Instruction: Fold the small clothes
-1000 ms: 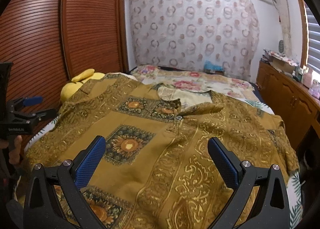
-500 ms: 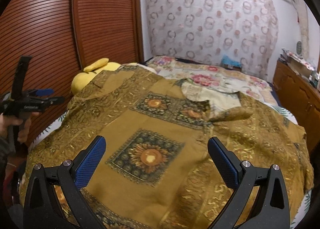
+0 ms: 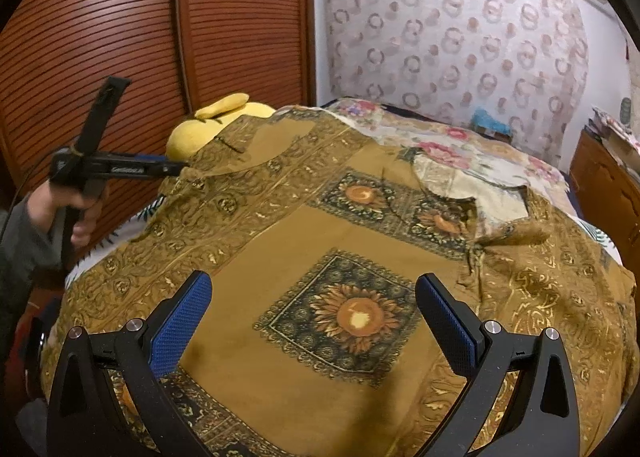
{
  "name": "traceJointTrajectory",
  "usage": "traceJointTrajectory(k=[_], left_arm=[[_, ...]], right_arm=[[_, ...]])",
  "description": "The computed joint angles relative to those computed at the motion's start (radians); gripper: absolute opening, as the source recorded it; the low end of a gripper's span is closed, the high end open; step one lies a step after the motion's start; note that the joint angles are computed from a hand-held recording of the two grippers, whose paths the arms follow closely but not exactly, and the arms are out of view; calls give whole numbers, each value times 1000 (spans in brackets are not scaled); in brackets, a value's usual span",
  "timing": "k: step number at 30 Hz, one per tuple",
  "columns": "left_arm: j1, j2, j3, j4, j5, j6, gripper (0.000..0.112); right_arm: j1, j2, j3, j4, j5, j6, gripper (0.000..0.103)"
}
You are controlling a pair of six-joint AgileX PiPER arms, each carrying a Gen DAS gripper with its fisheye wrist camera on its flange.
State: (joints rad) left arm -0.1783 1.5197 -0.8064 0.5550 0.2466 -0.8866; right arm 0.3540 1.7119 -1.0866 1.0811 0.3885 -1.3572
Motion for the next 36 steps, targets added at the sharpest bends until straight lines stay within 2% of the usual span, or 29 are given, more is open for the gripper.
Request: traceJointTrajectory(k=[3,4,5,7,9,11,12,15,19,26,32,36], left_arm=[[30,21,-2,-142,-16,160,40],[40,20,3,-199,-27,218,28],[49,16,11,-246,-42,268,23],[47,-6,28,-221,-57,249,3],[35,-45,33,-122,-58,135,2],[-4,-87,17,31,-23,-17,1],[-23,-101,0,63,1,-43,1],[-49,-114,-68,-38,38,74,1],[-122,-97,-159,-21,96,89,1],[-253,-23,-307,-65,146,147,1],[-369,28,-367,48,241,33,5],[-402,3,-333,137,271,-66,15]], right_arm=[[8,14,-17,-21,6,18,103],[10,21,-26,-31,11,27,103],[15,28,-35,-42,13,39,103],[21,59,-73,-85,39,80,103],[21,76,-94,-106,61,101,103],[20,78,-91,-89,64,84,103],[17,76,-86,-75,66,72,103],[2,64,-74,-45,77,51,103],[-40,33,-57,-8,84,19,103],[-133,-4,-44,28,116,-2,103],[-197,-23,-33,35,137,-10,103],[-213,-16,-46,14,143,13,103]])
